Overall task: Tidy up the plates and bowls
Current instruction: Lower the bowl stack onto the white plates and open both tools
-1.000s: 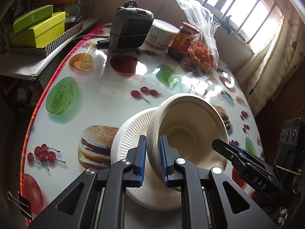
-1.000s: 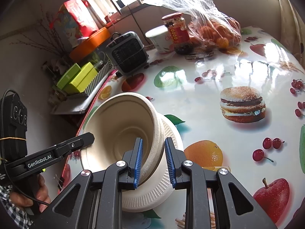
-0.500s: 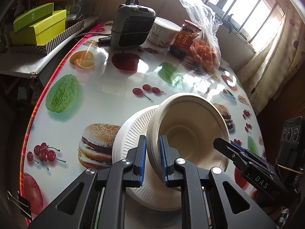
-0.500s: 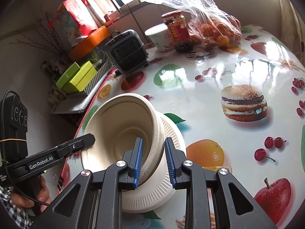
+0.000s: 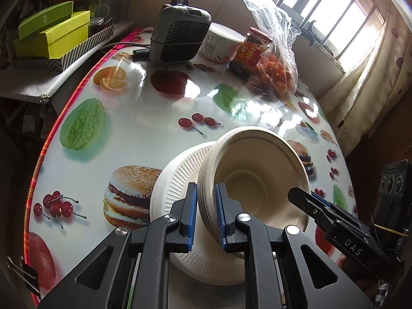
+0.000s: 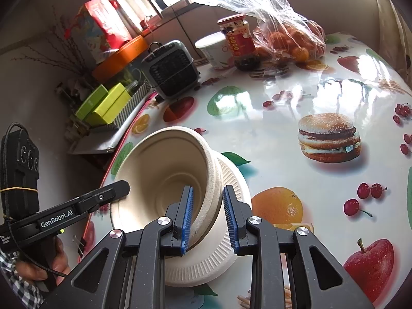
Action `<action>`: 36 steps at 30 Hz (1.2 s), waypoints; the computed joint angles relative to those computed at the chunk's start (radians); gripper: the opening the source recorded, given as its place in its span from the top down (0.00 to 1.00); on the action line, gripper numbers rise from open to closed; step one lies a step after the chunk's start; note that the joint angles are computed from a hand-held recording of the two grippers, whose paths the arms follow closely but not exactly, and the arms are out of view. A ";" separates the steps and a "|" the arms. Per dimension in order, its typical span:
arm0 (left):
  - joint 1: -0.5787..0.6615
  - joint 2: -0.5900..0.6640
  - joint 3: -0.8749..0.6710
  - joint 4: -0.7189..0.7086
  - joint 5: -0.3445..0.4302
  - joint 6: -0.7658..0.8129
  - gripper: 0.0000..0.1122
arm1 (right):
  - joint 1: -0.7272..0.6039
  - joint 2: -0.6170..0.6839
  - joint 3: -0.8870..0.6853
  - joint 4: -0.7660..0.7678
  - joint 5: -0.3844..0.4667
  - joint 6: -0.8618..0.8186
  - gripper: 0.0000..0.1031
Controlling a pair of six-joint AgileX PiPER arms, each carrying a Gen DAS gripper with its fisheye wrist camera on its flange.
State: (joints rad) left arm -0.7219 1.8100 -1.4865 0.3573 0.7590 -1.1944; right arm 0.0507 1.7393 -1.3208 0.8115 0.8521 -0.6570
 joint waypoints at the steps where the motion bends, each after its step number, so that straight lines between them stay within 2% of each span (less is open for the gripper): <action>1: -0.003 0.003 -0.005 0.006 0.006 -0.002 0.87 | 0.000 -0.001 0.000 0.000 -0.001 0.000 0.76; 4: -0.005 0.007 -0.009 0.002 0.007 0.001 0.87 | 0.000 -0.004 0.003 -0.003 -0.008 0.000 0.76; 8: -0.008 0.008 -0.009 0.007 0.007 -0.001 0.86 | -0.006 -0.014 0.010 0.009 -0.004 -0.008 0.65; 13: -0.014 0.009 -0.013 0.017 0.020 -0.008 0.84 | -0.003 -0.030 0.024 0.008 -0.010 -0.008 0.62; 15: -0.016 0.009 -0.014 0.022 0.023 -0.013 0.79 | -0.004 -0.033 0.026 0.007 -0.010 -0.006 0.60; 20: -0.019 0.004 -0.008 0.028 0.025 -0.021 0.79 | -0.006 -0.037 0.030 0.009 -0.008 -0.008 0.57; 22: -0.023 0.000 -0.004 0.037 0.028 -0.030 0.72 | -0.009 -0.040 0.033 0.012 -0.007 -0.012 0.56; 23: -0.026 -0.004 -0.001 0.043 0.028 -0.038 0.65 | -0.011 -0.044 0.036 0.015 -0.006 -0.015 0.56; 24: -0.030 -0.008 0.004 0.055 0.031 -0.052 0.61 | -0.012 -0.048 0.040 0.015 -0.007 -0.016 0.56; 30: -0.060 -0.024 0.013 0.113 0.061 -0.102 0.61 | -0.013 -0.086 0.074 0.017 -0.024 -0.029 0.54; 36: -0.125 -0.032 0.008 0.225 0.142 -0.187 0.61 | -0.026 -0.140 0.126 0.019 -0.050 -0.058 0.50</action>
